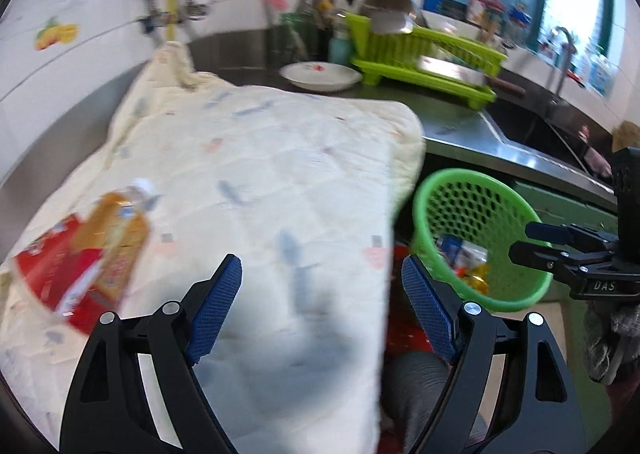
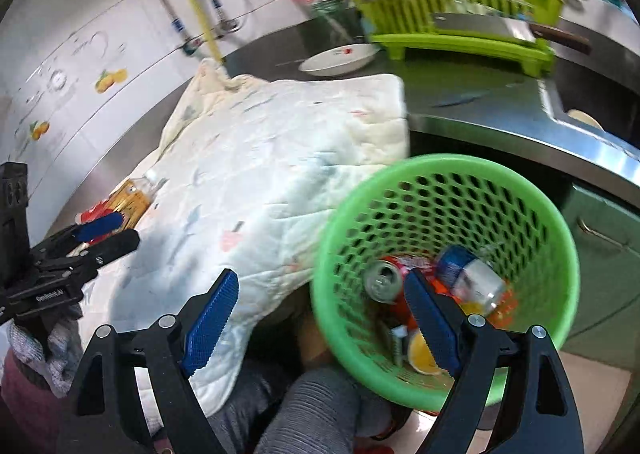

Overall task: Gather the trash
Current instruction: 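Reach the left tool to the red plastic cup while the right tool moves to the drink bottle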

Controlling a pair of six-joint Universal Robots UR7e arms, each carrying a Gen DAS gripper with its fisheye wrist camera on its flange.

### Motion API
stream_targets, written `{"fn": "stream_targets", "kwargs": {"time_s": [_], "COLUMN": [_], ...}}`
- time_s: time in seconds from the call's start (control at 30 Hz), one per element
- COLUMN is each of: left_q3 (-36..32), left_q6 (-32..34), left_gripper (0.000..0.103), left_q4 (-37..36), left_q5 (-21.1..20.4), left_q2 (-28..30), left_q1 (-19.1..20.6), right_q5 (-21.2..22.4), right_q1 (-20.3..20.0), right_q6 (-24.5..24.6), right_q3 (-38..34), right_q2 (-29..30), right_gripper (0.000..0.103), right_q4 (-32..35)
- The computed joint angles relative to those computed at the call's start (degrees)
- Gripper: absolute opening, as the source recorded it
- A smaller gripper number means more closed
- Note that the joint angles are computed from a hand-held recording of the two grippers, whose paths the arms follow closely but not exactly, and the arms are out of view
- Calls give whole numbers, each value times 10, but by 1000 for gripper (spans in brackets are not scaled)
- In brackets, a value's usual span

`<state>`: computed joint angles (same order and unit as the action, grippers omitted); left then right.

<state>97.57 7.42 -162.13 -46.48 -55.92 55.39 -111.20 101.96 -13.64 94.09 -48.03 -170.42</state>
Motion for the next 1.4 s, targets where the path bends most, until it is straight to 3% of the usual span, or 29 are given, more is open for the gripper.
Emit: {"fn": "stream_targets", "kwargs": {"time_s": [0.4, 0.73, 0.93, 1.1, 1.4], "left_q3": [28, 33, 23, -2, -38], "left_q6": [-3, -26, -52, -111, -128], "left_gripper": [81, 81, 81, 80, 74], "left_q4": [-40, -61, -76, -49, -25], "left_q5": [67, 98, 111, 61, -24], "left_q2": [-80, -118, -128, -137, -119], "left_q1": [31, 60, 82, 120, 160], "right_q5": [17, 34, 60, 68, 68], "right_q1": [47, 81, 96, 108, 117], "right_q6": [-10, -19, -1, -6, -3], "right_q3": [-109, -206, -280, -316, -362], "right_q2": [91, 165, 213, 240, 272], "right_gripper": [82, 82, 82, 82, 82], "right_q4": [87, 151, 207, 228, 261]}}
